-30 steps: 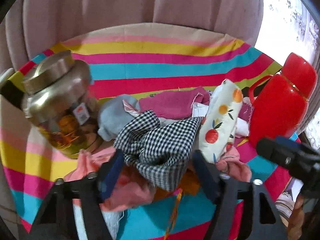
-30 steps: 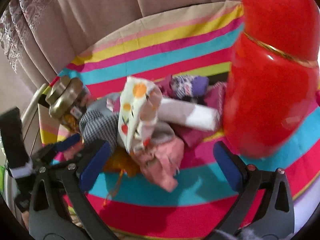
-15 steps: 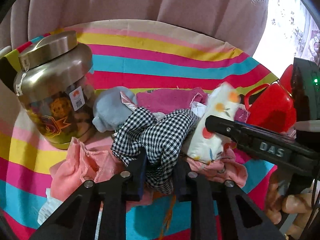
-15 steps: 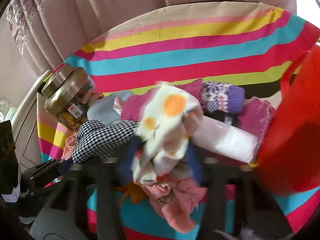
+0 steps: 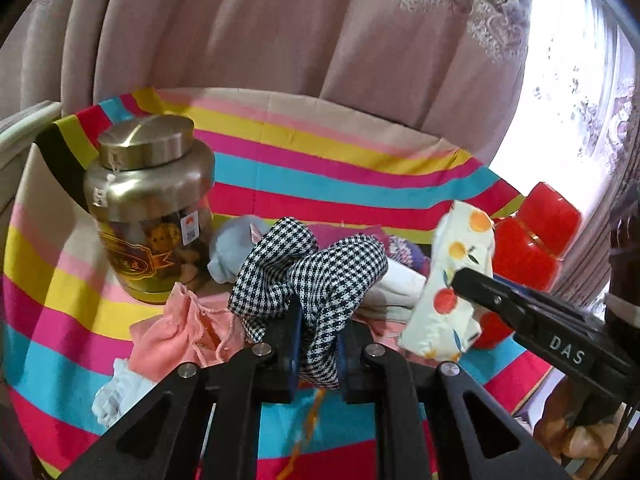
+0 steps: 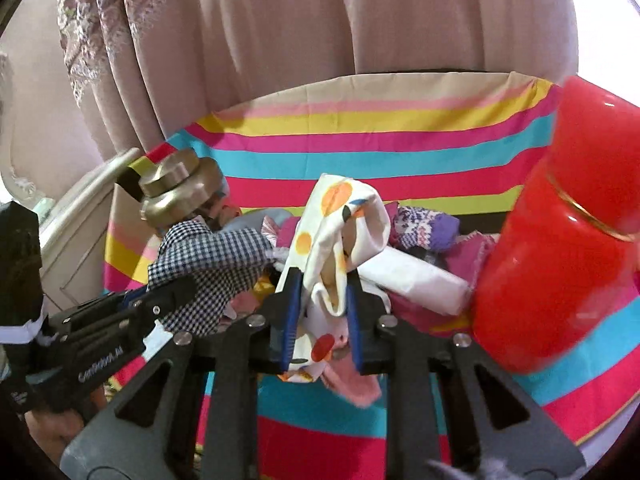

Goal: Organize soft objects
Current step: 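Carry both cloths to the white box and open both tools inside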

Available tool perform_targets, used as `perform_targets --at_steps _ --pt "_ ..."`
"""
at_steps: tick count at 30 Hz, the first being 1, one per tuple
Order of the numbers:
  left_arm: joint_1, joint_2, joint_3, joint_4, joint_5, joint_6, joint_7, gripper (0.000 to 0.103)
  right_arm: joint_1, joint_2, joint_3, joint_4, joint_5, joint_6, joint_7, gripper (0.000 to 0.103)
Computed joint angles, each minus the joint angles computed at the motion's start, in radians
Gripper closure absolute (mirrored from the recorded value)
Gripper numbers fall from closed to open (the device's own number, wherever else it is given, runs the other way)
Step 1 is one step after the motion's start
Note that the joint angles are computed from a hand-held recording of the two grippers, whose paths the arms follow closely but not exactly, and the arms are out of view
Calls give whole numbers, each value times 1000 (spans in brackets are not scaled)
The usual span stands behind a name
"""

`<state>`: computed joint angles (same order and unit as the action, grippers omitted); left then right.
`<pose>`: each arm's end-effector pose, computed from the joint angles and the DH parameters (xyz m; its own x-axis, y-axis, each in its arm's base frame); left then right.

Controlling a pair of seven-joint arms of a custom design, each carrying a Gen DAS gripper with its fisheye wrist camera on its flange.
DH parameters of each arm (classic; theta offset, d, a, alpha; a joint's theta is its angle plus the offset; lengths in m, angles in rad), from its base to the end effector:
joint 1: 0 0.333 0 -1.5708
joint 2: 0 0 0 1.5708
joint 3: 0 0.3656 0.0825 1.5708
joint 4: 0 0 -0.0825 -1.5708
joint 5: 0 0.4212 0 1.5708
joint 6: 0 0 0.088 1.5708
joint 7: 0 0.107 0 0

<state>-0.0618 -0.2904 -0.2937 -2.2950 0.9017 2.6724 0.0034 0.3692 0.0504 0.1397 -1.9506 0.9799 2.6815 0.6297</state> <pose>0.4795 -0.2166 0.5559 0.3633 -0.8995 0.2427 -0.5081 -0.4097 -0.7576 0.5793 0.2915 0.5530 0.7057 -0.6688 -0.2339 -0.5555 -0.3174 -0.7685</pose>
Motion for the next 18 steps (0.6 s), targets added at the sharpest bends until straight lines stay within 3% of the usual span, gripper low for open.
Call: perform_targets --at_steps 7,18 --pt "-13 -28 -37 10 15 -3 -47 88 -30 -113 -51 -97 57 -55 -37 78" --pt "-120 97 -90 163 65 32 -56 88 -129 -216 -150 -208 -81 -81 72 78"
